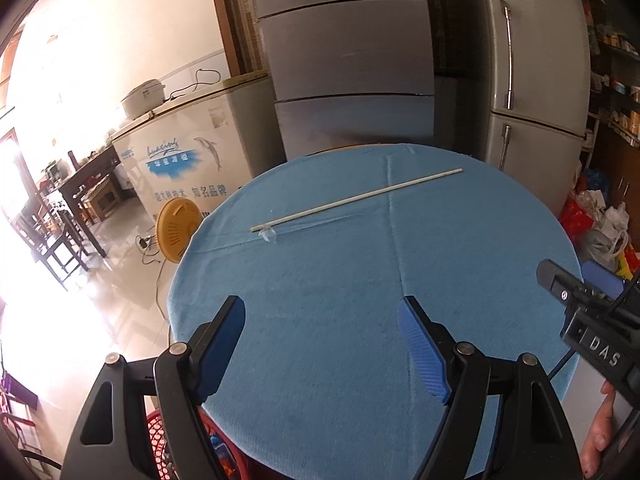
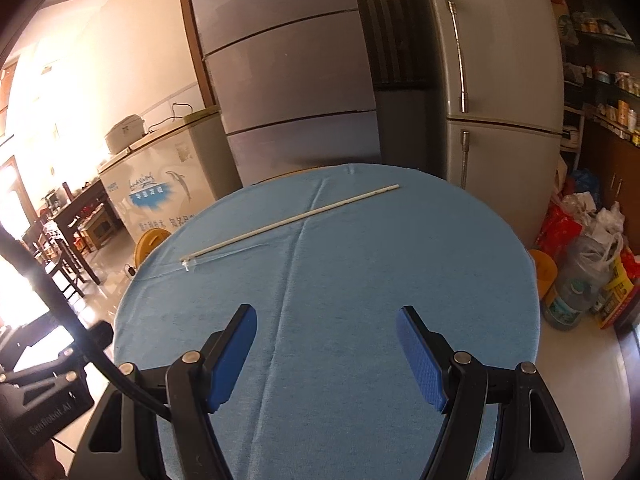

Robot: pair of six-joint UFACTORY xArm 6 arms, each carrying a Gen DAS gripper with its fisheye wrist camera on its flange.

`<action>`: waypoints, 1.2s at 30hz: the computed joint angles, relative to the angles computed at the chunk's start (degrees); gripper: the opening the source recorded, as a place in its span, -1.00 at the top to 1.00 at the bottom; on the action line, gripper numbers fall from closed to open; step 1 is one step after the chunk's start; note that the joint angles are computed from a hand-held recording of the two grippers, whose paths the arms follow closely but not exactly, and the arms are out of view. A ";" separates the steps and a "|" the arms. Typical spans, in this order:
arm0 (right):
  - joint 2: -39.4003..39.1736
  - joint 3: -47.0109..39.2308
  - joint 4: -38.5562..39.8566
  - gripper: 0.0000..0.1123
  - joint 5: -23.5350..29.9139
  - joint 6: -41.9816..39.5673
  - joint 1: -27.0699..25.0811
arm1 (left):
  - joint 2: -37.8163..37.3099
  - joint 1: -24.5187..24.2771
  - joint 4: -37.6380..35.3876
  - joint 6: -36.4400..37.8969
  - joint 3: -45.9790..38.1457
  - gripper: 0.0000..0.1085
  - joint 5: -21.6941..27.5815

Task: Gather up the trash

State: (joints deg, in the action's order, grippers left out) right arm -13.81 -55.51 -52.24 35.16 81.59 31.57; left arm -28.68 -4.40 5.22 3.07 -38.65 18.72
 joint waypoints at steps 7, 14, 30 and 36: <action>1.16 -1.23 0.10 -0.35 2.72 -0.67 0.41 | 2.15 -0.04 -3.71 3.32 -0.86 -0.46 -1.68; 4.00 -3.66 0.17 -0.35 2.73 -2.60 0.27 | 4.67 0.70 -5.76 4.87 -2.51 -0.46 -1.96; 11.32 -10.52 1.64 -0.35 0.69 -7.65 -0.27 | 10.97 2.42 -4.30 2.83 -7.69 -0.46 -0.47; 12.88 -11.98 2.62 -0.35 -0.32 -9.20 -0.70 | 12.16 2.43 -3.42 1.57 -8.73 -0.46 -0.12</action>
State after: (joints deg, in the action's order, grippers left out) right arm -0.93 -67.49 -49.62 34.84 72.39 30.86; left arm -16.52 -1.97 1.80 4.65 -47.38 18.60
